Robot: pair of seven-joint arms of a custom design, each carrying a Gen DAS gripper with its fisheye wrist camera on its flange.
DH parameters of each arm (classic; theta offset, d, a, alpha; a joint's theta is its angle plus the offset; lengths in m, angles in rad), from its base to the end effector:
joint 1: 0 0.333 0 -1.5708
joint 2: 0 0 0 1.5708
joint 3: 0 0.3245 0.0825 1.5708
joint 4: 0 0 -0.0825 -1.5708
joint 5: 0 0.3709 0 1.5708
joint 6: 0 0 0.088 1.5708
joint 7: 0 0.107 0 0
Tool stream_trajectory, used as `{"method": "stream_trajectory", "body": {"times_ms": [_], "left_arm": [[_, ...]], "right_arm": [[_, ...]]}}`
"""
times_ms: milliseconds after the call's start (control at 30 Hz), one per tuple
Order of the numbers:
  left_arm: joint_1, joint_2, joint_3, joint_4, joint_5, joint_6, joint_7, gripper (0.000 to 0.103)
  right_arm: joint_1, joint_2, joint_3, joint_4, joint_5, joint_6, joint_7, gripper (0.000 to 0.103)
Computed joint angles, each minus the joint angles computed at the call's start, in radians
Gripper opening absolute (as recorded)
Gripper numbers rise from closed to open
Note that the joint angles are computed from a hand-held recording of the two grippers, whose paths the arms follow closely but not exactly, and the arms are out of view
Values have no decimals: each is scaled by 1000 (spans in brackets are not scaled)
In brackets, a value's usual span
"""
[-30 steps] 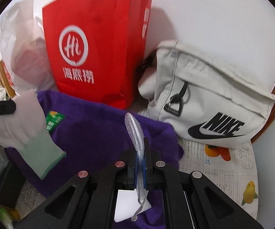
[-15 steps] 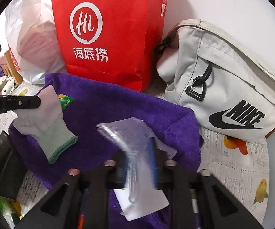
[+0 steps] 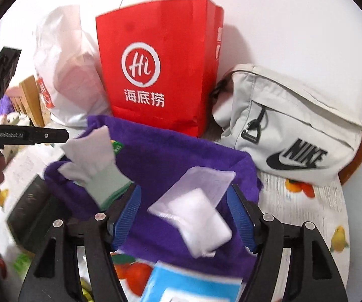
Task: Organize soft objects
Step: 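Move both tools back toward the dark tin box and yellow pouch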
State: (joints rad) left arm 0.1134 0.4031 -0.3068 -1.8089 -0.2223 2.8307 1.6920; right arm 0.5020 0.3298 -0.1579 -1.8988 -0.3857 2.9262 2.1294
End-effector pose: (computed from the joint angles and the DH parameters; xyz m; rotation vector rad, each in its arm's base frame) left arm 0.6752 -0.0945 0.4159 -1.8877 2.0091 -0.8877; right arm 0.6097 0.2545 0.4239 -1.9136 1.6289 -0.6112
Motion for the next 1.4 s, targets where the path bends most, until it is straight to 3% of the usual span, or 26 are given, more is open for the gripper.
{"method": "stream_trajectory", "body": {"times_ms": [167, 267, 367, 533, 700, 933, 1100, 1200, 1400], "left_arm": [[82, -122, -79, -172, -130, 109, 126, 55], [37, -192, -19, -265, -110, 145, 86, 55], [54, -243, -33, -323, -205, 117, 167, 55], [30, -326, -13, -438, -369, 127, 291, 55], [-29, -386, 35, -548, -443, 156, 353, 55], [-118, -431, 115, -628, -670, 142, 533, 55], [-178, -450, 181, -670, -783, 133, 631, 55], [-185, -449, 202, -686, -771, 129, 620, 55], [-185, -451, 217, -690, -796, 110, 651, 55]], "right_arm": [[64, -105, -27, -119, -108, 12, 127, 70], [62, -169, 15, -185, -153, -16, 174, 70], [69, -232, 47, -252, -243, -39, 266, 70], [40, -307, 118, -356, -312, -48, 381, 70], [-2, -347, 195, -439, -289, -30, 387, 69], [-65, -323, 285, -478, -322, 24, 402, 69], [-39, -256, 275, -418, -420, -1, 418, 69], [-5, -215, 249, -379, -480, -11, 421, 69], [65, -150, 219, -302, -553, -174, 406, 73]]}}
